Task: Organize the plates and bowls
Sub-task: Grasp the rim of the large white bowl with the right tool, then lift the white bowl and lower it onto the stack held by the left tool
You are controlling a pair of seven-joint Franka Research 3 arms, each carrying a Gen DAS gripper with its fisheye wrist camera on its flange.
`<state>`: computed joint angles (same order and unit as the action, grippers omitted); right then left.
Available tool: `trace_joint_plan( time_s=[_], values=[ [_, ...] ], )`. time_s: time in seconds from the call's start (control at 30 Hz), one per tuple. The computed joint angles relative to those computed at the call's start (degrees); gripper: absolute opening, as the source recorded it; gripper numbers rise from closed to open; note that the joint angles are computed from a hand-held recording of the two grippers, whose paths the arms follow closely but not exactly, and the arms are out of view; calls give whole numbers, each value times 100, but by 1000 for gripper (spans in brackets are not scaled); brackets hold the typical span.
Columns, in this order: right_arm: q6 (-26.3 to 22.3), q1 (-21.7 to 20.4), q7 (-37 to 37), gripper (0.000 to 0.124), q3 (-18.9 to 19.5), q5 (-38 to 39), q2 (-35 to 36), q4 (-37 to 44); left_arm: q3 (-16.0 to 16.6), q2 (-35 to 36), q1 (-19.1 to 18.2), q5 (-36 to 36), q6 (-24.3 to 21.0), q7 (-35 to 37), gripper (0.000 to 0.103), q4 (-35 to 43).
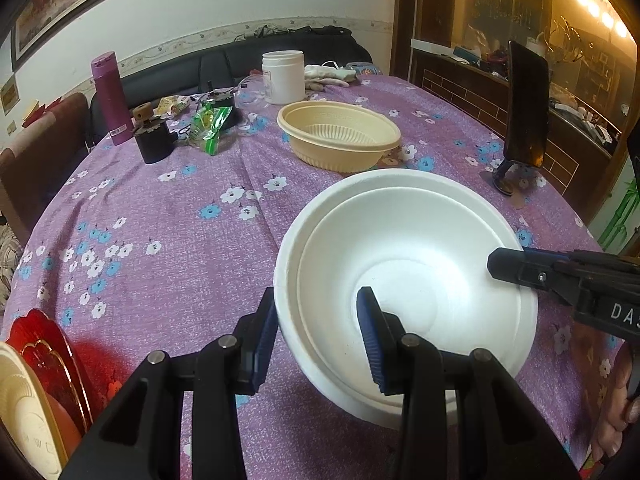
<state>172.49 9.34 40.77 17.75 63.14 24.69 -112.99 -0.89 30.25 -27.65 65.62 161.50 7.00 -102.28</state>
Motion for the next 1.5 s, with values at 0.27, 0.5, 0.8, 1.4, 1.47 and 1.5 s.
trace_joint_plan(
  time_s=[0.27,0.5,0.8,1.4,1.47,1.5],
  values=[
    [30,39,-80,17,36,50,-63,-32,36,-185,-10,330,-29,-367,38,-190],
    [65,118,-162,17,52,146,-131,-61,-34,-403,71,692,-104,-729,38,-408],
    [85,337,-92,17,52,-78,-216,-11,-234,-1054,315,1504,-340,-1591,39,-1025],
    [-871,1176,-124,18,262,-625,135,1065,-1159,-3968,1490,1695,-1510,-2505,47,-3816],
    [-965,1341,-37,18,263,-817,264,1235,-1227,-4250,1597,1488,-1563,-2472,47,-4123],
    [-1011,1403,11,18,260,-908,319,1298,-1260,-4390,1639,1361,-1604,-2440,47,-4299]
  ],
)
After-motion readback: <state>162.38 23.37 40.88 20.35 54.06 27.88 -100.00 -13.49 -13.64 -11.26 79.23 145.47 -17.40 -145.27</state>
